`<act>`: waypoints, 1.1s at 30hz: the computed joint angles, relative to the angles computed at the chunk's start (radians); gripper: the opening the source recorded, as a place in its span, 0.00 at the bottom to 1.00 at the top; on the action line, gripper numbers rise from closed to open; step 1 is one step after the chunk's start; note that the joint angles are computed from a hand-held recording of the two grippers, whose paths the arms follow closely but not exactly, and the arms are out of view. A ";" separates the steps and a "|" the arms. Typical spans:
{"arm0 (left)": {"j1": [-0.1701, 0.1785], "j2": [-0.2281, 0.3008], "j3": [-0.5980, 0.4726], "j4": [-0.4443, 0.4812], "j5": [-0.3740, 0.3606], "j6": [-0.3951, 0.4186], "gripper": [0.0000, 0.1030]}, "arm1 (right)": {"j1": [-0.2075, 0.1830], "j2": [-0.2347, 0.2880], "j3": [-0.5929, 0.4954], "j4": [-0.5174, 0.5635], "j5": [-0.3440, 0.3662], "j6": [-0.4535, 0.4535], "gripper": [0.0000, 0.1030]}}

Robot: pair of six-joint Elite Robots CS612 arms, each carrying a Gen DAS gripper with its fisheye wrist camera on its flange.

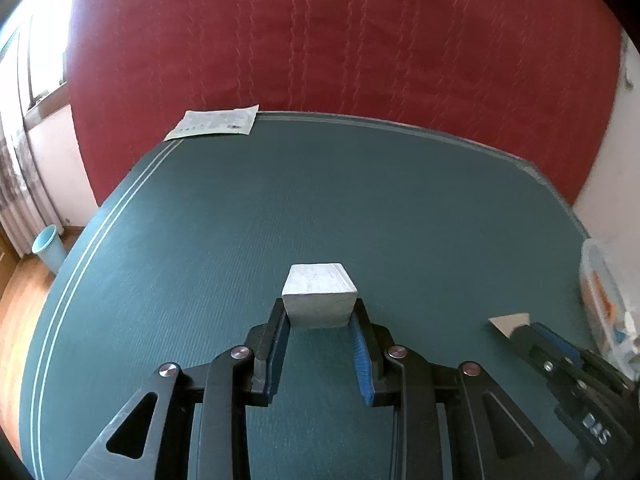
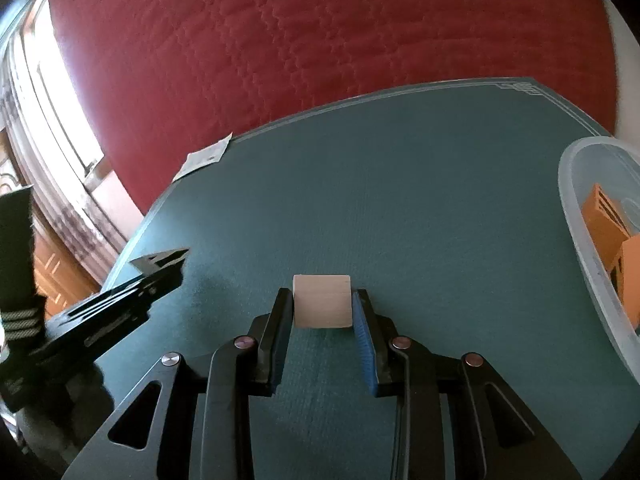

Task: Organize rigid objects
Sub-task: 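Carry the pale cube toward the bowl with the right gripper while the left carries the triangle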

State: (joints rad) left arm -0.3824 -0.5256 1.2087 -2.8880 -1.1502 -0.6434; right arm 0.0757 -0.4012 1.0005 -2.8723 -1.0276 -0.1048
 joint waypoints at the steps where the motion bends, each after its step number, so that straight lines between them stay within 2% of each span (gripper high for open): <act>1: -0.003 -0.008 0.014 -0.018 -0.001 0.000 0.30 | -0.001 -0.001 0.002 -0.002 0.002 0.004 0.30; 13: -0.034 -0.040 0.070 -0.110 -0.017 0.033 0.30 | -0.033 -0.050 0.088 -0.105 0.034 0.057 0.30; 25: -0.066 -0.023 0.027 -0.092 -0.046 0.090 0.30 | -0.096 -0.107 0.198 -0.241 -0.029 0.067 0.30; 33: -0.089 -0.016 0.003 -0.085 -0.057 0.130 0.30 | -0.128 -0.103 0.186 -0.291 -0.082 0.103 0.30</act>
